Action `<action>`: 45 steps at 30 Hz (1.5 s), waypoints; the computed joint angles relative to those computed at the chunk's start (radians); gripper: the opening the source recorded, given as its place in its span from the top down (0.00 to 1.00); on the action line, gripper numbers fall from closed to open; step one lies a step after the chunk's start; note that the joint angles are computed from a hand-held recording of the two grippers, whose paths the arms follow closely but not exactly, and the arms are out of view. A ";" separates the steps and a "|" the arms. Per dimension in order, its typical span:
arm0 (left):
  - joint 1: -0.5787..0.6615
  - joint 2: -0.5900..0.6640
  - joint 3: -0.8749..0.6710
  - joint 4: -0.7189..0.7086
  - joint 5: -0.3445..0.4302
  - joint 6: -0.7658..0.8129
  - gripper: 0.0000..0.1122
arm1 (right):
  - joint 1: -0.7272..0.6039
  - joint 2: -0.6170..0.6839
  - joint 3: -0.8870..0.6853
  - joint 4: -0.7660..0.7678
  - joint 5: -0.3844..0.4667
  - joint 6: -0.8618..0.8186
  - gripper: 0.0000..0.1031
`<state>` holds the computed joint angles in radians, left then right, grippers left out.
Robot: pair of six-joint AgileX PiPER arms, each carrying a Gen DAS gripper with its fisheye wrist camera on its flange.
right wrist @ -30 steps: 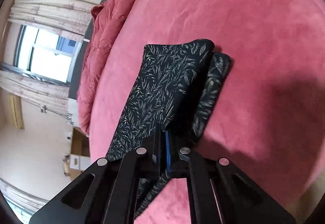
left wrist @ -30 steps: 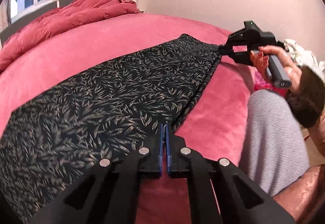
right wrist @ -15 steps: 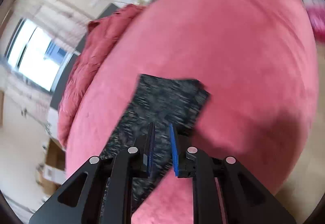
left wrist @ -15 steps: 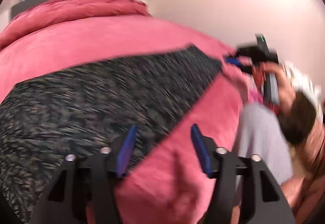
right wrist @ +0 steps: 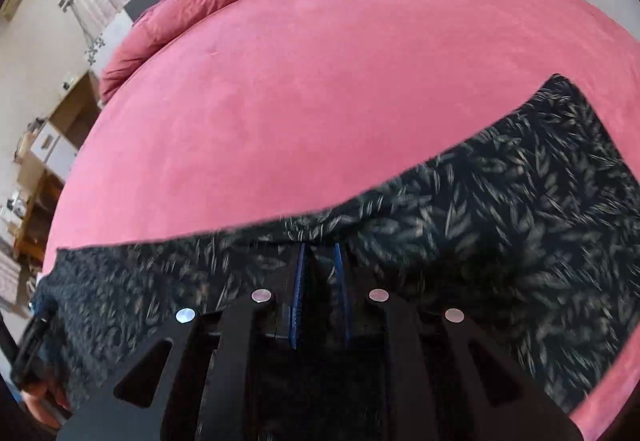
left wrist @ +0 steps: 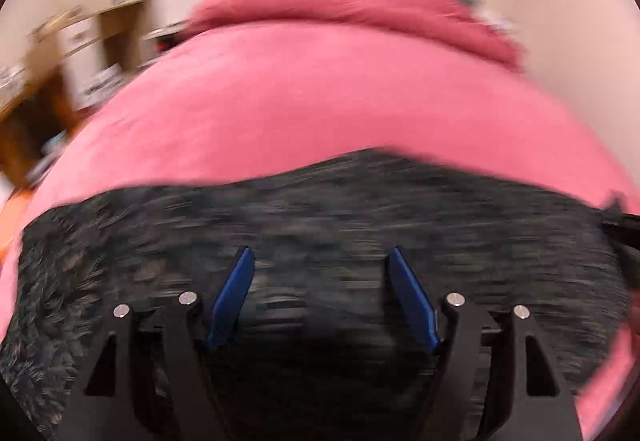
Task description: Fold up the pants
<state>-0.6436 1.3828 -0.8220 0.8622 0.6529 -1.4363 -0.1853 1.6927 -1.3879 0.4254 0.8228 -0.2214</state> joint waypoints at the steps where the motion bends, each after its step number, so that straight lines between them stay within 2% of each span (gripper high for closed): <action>1: 0.054 -0.024 0.038 -0.022 -0.078 -0.017 0.45 | -0.006 0.012 -0.011 0.016 -0.009 -0.004 0.87; 2: 0.105 -0.063 0.085 -0.014 -0.159 -0.054 0.48 | -0.011 0.024 -0.022 0.034 -0.014 -0.009 0.87; 3: 0.134 -0.070 0.104 -0.002 -0.199 -0.052 0.56 | -0.026 0.029 -0.017 0.073 -0.020 -0.032 0.87; 4: 0.134 -0.068 0.108 0.009 -0.200 -0.045 0.57 | -0.035 0.029 -0.008 0.097 -0.026 -0.049 0.87; 6: 0.087 -0.068 0.111 0.068 -0.146 -0.084 0.57 | -0.057 0.026 0.010 0.163 -0.032 -0.101 0.87; 9: 0.079 -0.099 0.122 0.023 -0.137 -0.041 0.55 | -0.121 -0.014 0.061 0.258 0.001 -0.182 0.85; 10: 0.072 -0.121 0.131 0.014 -0.125 -0.043 0.45 | -0.139 -0.044 0.089 0.282 0.006 -0.202 0.77; 11: 0.044 -0.152 0.141 0.024 -0.113 -0.071 0.40 | -0.151 -0.066 0.118 0.303 -0.002 -0.234 0.68; 14: -0.177 -0.200 0.133 0.110 0.008 -0.224 0.37 | -0.105 -0.180 0.223 0.329 -0.054 -0.271 0.68; 18: -0.342 -0.133 0.102 0.200 0.010 -0.341 0.36 | 0.014 -0.320 0.372 0.304 -0.140 -0.282 0.68; 20: -0.393 -0.087 0.089 0.203 0.002 -0.355 0.36 | 0.062 -0.351 0.421 0.296 -0.144 -0.274 0.68; 22: -0.450 -0.032 0.078 0.183 0.049 -0.332 0.36 | 0.179 -0.403 0.481 0.169 -0.179 -0.143 0.68; 24: -0.501 -0.026 0.097 0.186 0.091 -0.348 0.36 | 0.314 -0.456 0.533 -0.031 -0.259 0.038 0.68; 25: -0.516 -0.039 0.107 0.174 0.103 -0.343 0.40 | 0.380 -0.484 0.566 -0.131 -0.299 0.108 0.67; 27: -0.553 -0.069 0.129 0.120 0.158 -0.295 0.46 | 0.495 -0.504 0.586 -0.331 -0.306 0.296 0.61; 29: -0.617 -0.089 0.161 0.128 0.203 -0.294 0.47 | 0.585 -0.537 0.623 -0.531 -0.300 0.493 0.61; 31: -0.706 -0.088 0.165 0.135 0.284 -0.331 0.47 | 0.642 -0.565 0.641 -0.628 -0.278 0.567 0.61; 32: -0.734 -0.095 0.172 0.142 0.302 -0.355 0.47 | 0.638 -0.578 0.647 -0.617 -0.278 0.551 0.58; 33: -0.750 -0.121 0.189 0.152 0.306 -0.377 0.47 | 0.616 -0.583 0.650 -0.565 -0.293 0.512 0.56; 35: -0.714 -0.191 0.218 0.169 0.260 -0.385 0.43 | 0.530 -0.607 0.647 -0.374 -0.306 0.407 0.50; 37: -0.705 -0.251 0.239 0.192 0.248 -0.440 0.31 | 0.395 -0.637 0.643 -0.174 -0.284 0.253 0.47; 38: -0.695 -0.285 0.243 0.211 0.266 -0.465 0.29 | 0.298 -0.656 0.637 -0.074 -0.256 0.159 0.47; 40: -0.629 -0.295 0.214 0.221 0.249 -0.449 0.26 | 0.126 -0.662 0.621 0.089 -0.189 -0.024 0.47; 43: -0.484 -0.331 0.219 0.231 0.170 -0.435 0.20 | -0.159 -0.624 0.579 0.278 -0.031 -0.212 0.47; 45: -0.377 -0.339 0.222 0.228 0.110 -0.433 0.18 | -0.299 -0.583 0.547 0.331 0.041 -0.255 0.47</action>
